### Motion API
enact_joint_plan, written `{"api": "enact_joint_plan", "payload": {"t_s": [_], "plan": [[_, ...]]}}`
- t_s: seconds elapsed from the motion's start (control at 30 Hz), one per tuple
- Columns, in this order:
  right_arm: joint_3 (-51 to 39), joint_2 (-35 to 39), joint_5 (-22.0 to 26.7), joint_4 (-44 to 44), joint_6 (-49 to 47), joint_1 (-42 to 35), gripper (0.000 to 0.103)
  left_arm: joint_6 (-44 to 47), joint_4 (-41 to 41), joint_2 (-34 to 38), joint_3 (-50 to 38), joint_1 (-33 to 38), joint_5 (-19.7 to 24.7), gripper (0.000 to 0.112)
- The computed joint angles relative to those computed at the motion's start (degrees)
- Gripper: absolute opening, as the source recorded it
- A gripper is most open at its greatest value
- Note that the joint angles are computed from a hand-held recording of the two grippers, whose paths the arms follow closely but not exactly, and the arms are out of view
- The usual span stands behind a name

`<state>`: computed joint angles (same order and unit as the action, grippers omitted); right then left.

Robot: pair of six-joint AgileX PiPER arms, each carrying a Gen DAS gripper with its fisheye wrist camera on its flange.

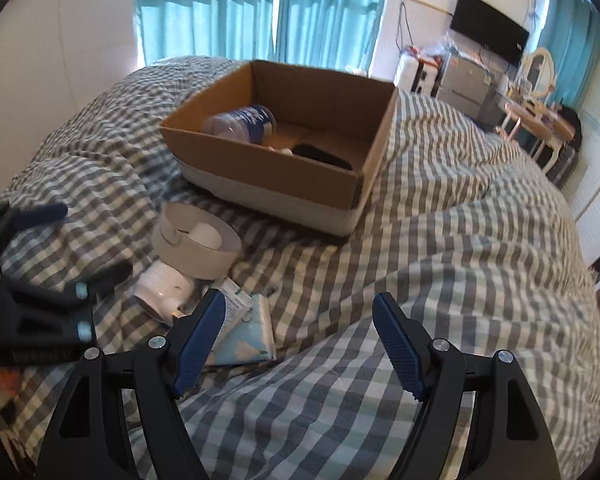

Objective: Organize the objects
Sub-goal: 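Grasp the white hair dryer with the left gripper while the right grasps the toothpaste tube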

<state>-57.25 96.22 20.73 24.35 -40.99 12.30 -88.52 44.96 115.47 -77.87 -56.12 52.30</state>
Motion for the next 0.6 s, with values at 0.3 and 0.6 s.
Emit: {"api": "enact_joint_plan", "payload": {"t_s": [0.3, 0.6], "plan": [[-3.1, 4.0, 2.4, 0.0, 1.6, -0.9, 0.076, 6.7, -7.6, 2.9, -0.5, 5.4, -13.4, 0.092], [-2.6, 4.0, 2.2, -0.4, 2.2, -0.9, 0.076, 11.9, -13.4, 4.2, -0.4, 7.3, -19.1, 0.051]]}}
